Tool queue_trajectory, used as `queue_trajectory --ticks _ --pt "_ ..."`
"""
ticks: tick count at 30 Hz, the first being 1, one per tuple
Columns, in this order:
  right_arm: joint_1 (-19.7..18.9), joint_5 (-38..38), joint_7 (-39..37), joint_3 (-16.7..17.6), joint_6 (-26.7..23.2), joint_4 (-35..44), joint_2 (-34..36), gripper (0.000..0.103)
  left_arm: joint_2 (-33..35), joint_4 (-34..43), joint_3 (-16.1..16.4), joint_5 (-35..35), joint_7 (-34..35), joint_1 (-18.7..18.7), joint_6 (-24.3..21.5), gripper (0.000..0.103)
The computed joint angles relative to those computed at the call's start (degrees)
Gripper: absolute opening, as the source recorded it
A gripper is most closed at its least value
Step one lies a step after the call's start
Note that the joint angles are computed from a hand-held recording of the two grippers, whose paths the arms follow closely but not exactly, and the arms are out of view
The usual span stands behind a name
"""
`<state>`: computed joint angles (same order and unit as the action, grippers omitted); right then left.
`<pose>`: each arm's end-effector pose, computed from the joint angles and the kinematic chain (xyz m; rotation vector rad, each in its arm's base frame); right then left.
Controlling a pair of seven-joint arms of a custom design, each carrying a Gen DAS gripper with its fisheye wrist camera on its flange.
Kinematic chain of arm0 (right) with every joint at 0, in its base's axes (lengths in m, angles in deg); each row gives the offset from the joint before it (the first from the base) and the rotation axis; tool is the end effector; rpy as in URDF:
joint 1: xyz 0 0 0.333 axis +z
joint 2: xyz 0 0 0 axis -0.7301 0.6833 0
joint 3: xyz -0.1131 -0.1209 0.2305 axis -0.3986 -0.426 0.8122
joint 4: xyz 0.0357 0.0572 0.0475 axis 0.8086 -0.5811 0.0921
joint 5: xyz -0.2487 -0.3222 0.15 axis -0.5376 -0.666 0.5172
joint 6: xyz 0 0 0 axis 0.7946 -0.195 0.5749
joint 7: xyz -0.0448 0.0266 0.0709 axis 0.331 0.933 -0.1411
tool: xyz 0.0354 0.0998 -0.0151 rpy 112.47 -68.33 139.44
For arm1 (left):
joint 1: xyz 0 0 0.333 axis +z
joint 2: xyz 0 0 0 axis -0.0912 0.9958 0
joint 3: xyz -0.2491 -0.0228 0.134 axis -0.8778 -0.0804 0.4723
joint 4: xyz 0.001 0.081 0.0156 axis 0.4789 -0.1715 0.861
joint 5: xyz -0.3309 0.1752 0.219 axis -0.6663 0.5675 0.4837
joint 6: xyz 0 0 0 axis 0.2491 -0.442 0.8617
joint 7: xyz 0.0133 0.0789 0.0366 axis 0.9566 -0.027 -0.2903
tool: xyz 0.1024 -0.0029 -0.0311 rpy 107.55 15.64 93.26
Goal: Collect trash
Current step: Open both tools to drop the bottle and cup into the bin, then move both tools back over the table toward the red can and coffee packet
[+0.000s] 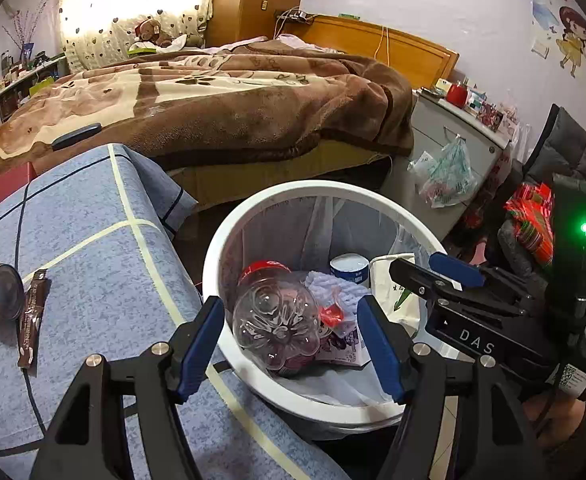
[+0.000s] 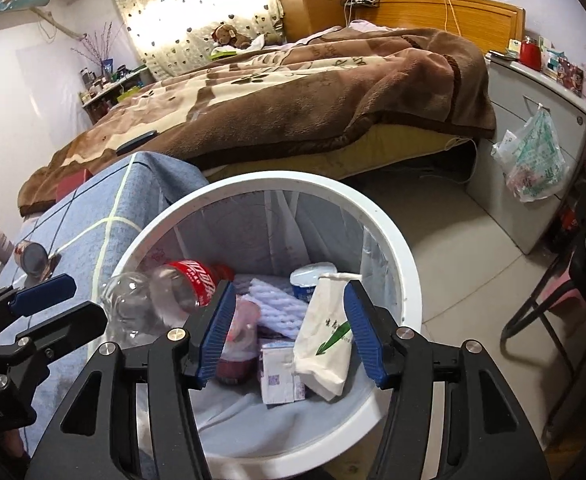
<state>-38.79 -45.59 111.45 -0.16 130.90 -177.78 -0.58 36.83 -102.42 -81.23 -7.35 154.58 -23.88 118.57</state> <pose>0.4293 0.1376 0.4575 -1.5605 1.9157 -0.5461 0.4735 -0.1760 0.4711 -1.4966 2.2749 -0.9824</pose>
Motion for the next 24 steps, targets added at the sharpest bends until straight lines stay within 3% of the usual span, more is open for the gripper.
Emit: queue_trajectory --ticks 24 --pt "2.04 -0.93 2.35 2.99 2.58 1.00 -1.36 0.058 -12.50 -9.04 2.61 5.78 -5.35 2.84 2.32 0.071"
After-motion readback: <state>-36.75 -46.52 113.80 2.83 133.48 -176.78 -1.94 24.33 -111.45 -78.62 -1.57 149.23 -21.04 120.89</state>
